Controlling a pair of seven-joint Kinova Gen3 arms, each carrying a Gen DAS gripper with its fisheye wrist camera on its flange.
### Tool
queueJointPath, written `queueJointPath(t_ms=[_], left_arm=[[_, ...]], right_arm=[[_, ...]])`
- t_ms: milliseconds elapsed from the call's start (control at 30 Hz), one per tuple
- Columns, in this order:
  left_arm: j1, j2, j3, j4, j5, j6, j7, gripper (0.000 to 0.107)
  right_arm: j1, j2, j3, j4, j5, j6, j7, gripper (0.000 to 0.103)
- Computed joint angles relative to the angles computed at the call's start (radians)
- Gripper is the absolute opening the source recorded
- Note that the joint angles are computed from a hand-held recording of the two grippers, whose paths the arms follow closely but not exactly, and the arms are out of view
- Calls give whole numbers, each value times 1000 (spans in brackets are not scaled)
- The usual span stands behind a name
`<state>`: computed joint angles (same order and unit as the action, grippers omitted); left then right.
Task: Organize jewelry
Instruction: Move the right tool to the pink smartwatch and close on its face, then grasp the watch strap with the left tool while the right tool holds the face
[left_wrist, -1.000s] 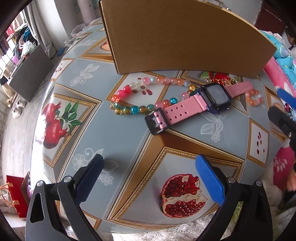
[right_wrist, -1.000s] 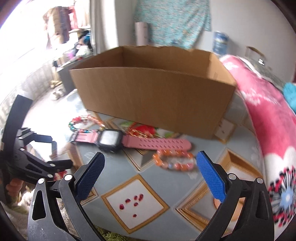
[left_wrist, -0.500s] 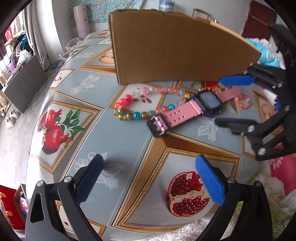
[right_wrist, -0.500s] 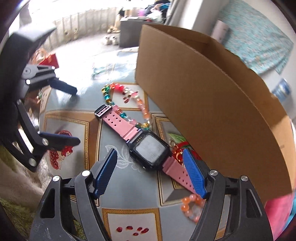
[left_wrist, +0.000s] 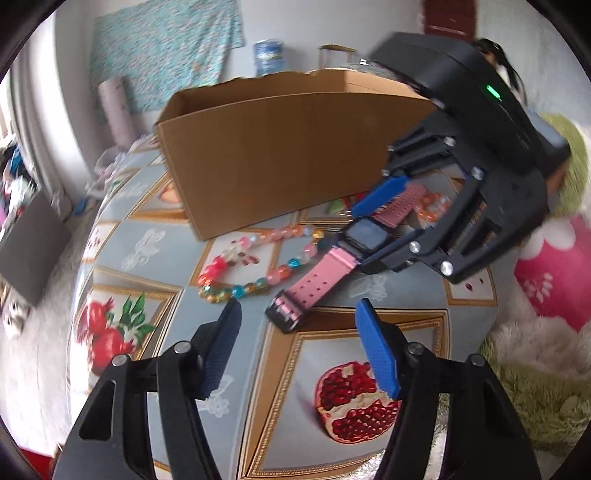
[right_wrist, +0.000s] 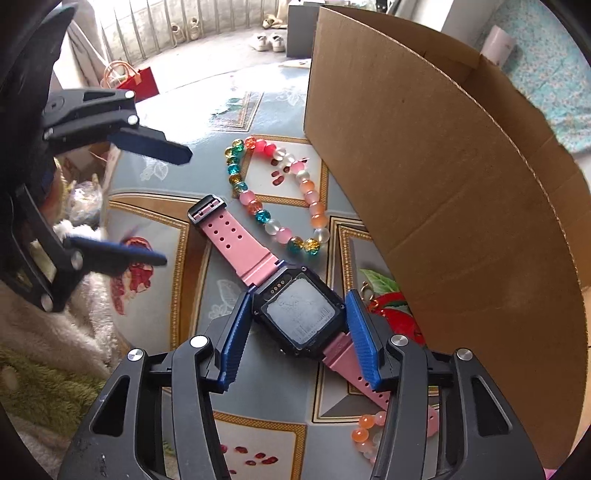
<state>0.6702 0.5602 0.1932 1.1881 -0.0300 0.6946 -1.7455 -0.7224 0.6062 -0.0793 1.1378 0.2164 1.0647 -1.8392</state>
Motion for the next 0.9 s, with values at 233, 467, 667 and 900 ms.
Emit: queueJointPath(t_ms=[233,467,667,900], left_arm=[[88,35,-31,-53,-100,34,-73,63],[181,71,-92,-89,-240,37,-57,56],[190,113,-92,-166,-240,85,-47,34],[159,179,-82,-296,-200,185,-66,12]], right_arm=[[162,29,-75,-64,-209,48,152,48],[224,54,-84,-129,-325,116,233,48],[249,17,-92,-48,-387,48,249,48],[186,-26,-57,30,-339,-42,162,52]])
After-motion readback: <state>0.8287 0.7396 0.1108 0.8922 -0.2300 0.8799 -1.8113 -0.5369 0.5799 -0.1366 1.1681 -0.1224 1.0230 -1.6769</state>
